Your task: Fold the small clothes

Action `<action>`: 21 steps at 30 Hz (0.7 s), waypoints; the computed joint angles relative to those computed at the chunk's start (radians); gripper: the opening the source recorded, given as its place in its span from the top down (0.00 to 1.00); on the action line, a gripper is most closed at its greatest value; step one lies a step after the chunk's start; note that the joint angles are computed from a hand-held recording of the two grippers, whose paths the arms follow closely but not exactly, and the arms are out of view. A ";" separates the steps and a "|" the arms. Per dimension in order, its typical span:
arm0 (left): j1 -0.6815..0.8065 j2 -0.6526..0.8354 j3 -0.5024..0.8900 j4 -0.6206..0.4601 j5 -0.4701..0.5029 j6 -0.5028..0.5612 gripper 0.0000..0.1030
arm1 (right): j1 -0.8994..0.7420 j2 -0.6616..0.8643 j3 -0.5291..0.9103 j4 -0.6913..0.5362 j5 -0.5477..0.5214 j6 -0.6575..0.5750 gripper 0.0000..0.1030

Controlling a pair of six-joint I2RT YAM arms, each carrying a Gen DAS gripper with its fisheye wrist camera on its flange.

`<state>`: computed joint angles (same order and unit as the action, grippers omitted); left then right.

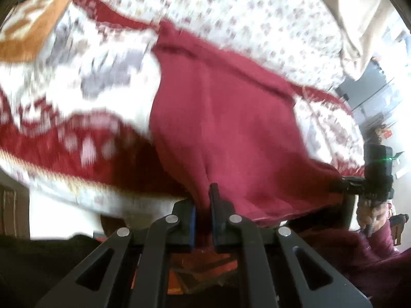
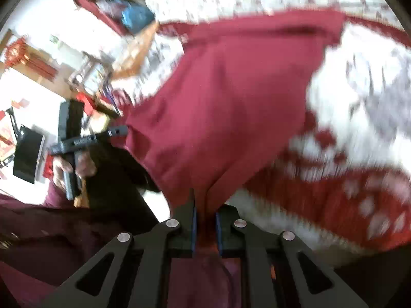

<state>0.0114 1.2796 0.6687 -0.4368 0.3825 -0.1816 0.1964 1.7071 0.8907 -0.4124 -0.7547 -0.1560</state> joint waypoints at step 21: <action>0.000 1.088 1.310 -0.051 -0.151 -0.127 0.88 | -0.089 0.934 1.334 -0.034 0.132 0.593 0.65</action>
